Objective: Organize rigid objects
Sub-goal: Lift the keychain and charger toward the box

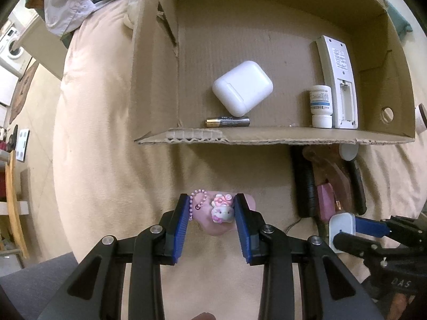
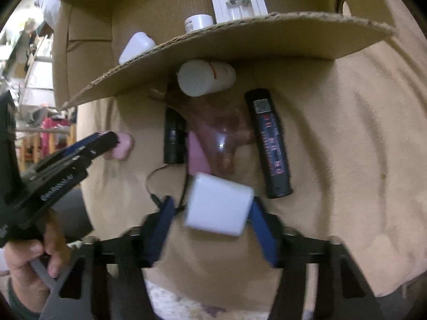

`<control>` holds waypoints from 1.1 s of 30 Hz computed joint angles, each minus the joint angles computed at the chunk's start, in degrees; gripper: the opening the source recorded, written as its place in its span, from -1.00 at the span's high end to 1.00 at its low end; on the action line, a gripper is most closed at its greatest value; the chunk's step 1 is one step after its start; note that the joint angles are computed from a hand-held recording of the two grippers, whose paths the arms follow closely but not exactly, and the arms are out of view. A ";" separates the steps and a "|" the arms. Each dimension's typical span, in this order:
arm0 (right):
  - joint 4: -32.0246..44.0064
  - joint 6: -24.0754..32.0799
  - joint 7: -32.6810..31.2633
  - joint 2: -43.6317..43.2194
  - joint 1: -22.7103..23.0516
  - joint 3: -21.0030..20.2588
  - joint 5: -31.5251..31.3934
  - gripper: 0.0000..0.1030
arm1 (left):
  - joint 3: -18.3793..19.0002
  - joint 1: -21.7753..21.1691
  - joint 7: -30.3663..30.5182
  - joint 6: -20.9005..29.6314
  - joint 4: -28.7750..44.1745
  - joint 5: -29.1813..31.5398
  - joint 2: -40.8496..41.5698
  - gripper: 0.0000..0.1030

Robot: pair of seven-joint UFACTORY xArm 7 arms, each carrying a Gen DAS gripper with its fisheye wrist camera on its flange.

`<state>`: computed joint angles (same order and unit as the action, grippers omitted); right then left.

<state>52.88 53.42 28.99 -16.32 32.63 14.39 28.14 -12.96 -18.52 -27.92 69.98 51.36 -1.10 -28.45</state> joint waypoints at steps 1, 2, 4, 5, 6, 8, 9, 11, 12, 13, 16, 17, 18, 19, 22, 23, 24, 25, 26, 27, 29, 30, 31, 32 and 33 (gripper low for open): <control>-0.35 -0.26 -0.22 -0.42 0.08 -0.08 0.33 0.08 | -0.07 -0.02 -0.02 -0.04 0.04 0.06 0.08 0.40; -0.23 -0.25 -0.32 -0.55 0.18 -0.08 0.43 0.09 | -0.21 -0.05 -0.10 -0.07 0.14 0.20 0.14 0.40; -0.18 -0.06 -0.65 -1.05 0.20 0.15 -0.54 0.12 | -0.62 -0.11 -0.64 -0.33 -0.04 0.60 0.01 0.40; -0.14 0.07 -0.65 -1.34 0.25 0.32 -1.07 0.13 | -0.73 -0.19 -0.80 -0.27 -0.10 0.71 -0.18 0.40; 0.25 0.16 -0.98 -1.09 0.16 0.31 -1.72 0.13 | -0.80 -0.32 -0.86 -0.10 -0.04 0.74 -0.36 0.40; 0.59 0.25 -0.79 -1.53 0.24 0.77 -2.99 0.14 | -1.03 -0.65 -0.82 0.55 0.41 0.83 -0.77 0.40; 0.94 0.18 -0.71 -1.49 0.31 0.92 -3.38 0.14 | -1.09 -0.83 -0.75 0.90 0.59 0.77 -1.07 0.40; 0.97 -0.47 -0.34 -1.88 0.68 1.32 -3.60 0.15 | -1.17 -1.13 -0.33 1.54 0.71 0.82 -1.81 0.40; 0.68 -0.45 -0.27 -2.54 0.72 1.30 -3.96 0.15 | -1.30 -1.17 -0.26 1.88 0.77 1.00 -2.18 0.40; 0.43 -0.56 0.07 -3.25 0.74 1.47 -4.48 0.15 | -1.49 -1.23 -0.16 2.23 0.86 1.22 -2.58 0.40; -0.21 -0.94 0.65 -4.99 0.89 1.63 -5.42 0.15 | -2.07 -1.19 -0.57 3.42 0.96 1.72 -3.57 0.40; -0.10 -1.14 0.73 -5.10 0.91 1.70 -5.80 0.15 | -2.16 -1.23 -0.82 3.84 0.71 1.60 -3.96 0.40; -0.07 -1.31 0.69 -5.43 0.97 1.66 -6.03 0.15 | -2.18 -1.31 -1.09 4.30 0.47 1.28 -4.30 0.40; 0.06 -1.18 0.47 -5.88 0.98 1.51 -6.34 0.15 | -2.19 -1.36 -1.29 4.48 0.29 1.04 -4.60 0.40; -0.04 -1.61 0.35 -7.55 1.00 1.41 -6.93 0.15 | -2.45 -1.28 -1.58 5.01 0.79 1.43 -5.85 0.40; -0.04 -1.75 0.18 -7.98 1.01 1.25 -6.91 0.15 | -2.62 -1.23 -1.70 5.09 1.27 1.65 -6.29 0.40; -0.13 -1.89 0.13 -8.60 0.95 1.09 -6.91 0.15 | -2.71 -1.23 -1.60 5.07 1.79 1.81 -6.72 0.40; -0.34 -2.13 -0.10 -9.30 0.88 0.85 -6.88 0.15 | -2.86 -1.24 -1.38 5.14 2.50 2.10 -7.20 0.40; -0.67 -2.66 -0.26 -9.92 0.80 0.69 -6.77 0.15 | -3.06 -1.17 -1.21 5.12 3.17 2.44 -7.61 0.40; -0.83 -3.29 -0.39 -10.55 0.70 0.51 -6.63 0.15 | -3.36 -1.08 -0.97 5.10 4.06 2.93 -7.93 0.40; -0.91 -4.49 -0.61 -11.76 0.44 0.20 -6.56 0.15 | -3.56 -0.80 -0.31 4.92 5.58 3.52 -8.17 0.40; -0.70 -4.99 -0.66 -12.02 0.18 0.24 -6.95 0.15 | -3.51 -0.51 0.00 4.67 6.23 3.78 -8.07 0.40; -0.38 -5.68 -0.47 -12.07 -0.16 0.51 -7.53 0.15 | -3.66 -0.14 0.01 4.25 7.01 4.17 -8.11 0.40; -0.16 -6.40 -0.35 -12.32 -0.44 0.50 -7.87 0.15 | -3.67 0.19 0.15 3.61 7.65 4.43 -7.96 0.40; 0.03 -7.55 -0.32 -12.42 -0.66 0.56 -8.16 0.15 | -3.46 0.39 0.59 3.04 8.15 4.57 -7.96 0.40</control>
